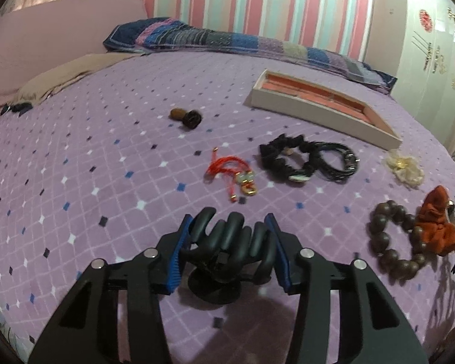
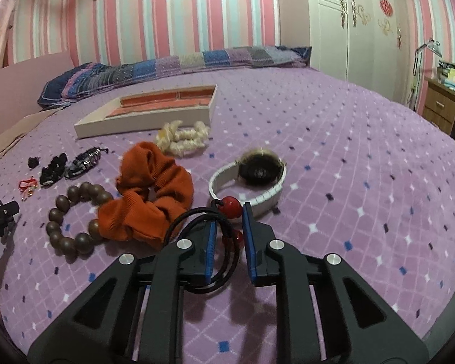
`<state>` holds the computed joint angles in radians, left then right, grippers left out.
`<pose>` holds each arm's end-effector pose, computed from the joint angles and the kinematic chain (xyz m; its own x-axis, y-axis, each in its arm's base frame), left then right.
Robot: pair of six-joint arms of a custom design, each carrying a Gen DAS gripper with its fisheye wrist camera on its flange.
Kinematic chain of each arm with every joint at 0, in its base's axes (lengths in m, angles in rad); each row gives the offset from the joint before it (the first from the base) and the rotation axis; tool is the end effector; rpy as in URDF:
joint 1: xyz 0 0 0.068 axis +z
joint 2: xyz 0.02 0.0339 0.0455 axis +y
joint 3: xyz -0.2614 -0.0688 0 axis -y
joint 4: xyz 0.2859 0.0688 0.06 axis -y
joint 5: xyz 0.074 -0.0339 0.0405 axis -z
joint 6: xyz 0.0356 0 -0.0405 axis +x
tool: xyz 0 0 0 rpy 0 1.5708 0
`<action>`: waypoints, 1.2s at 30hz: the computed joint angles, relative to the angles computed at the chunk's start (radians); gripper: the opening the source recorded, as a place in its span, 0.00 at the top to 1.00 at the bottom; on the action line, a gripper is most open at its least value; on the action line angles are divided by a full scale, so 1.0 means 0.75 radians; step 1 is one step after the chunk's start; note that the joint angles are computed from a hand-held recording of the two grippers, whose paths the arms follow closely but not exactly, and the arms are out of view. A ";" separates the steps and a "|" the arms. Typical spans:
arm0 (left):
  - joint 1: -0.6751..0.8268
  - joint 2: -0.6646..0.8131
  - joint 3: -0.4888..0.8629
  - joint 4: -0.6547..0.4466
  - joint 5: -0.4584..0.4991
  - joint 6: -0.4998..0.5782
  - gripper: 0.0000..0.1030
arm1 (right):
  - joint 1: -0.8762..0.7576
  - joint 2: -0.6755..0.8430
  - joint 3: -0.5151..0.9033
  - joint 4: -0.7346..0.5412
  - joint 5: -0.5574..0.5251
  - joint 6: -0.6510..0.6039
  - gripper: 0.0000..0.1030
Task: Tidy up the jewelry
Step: 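Carry both items into the brick tray and open both tools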
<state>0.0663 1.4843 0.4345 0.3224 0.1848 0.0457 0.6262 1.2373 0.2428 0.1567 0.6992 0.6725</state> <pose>0.2730 0.0116 0.0833 -0.6595 0.0012 -0.7517 0.1021 0.9909 -0.0879 0.1822 0.1035 0.0782 -0.5331 0.2028 -0.8214 0.2972 0.9539 0.0426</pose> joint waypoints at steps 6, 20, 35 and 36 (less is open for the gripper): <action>-0.078 -0.198 -0.033 -0.082 -0.015 -0.002 0.54 | 0.001 -0.144 0.024 -0.105 0.011 -0.060 0.83; -0.243 0.140 0.534 -0.261 -0.031 -0.053 0.54 | -0.442 0.195 0.464 0.034 -0.344 -0.399 0.83; -0.366 0.875 1.572 -0.639 -0.111 -0.045 0.54 | -0.617 1.057 1.558 -0.266 -0.575 -0.504 0.83; -0.368 0.931 1.660 -0.686 -0.109 -0.049 0.54 | -0.626 1.108 1.634 -0.302 -0.583 -0.503 0.83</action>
<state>-0.2099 2.1822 1.6794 -0.1924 0.1031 0.0091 0.1565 2.0684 1.4679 -0.0699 0.2619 0.2950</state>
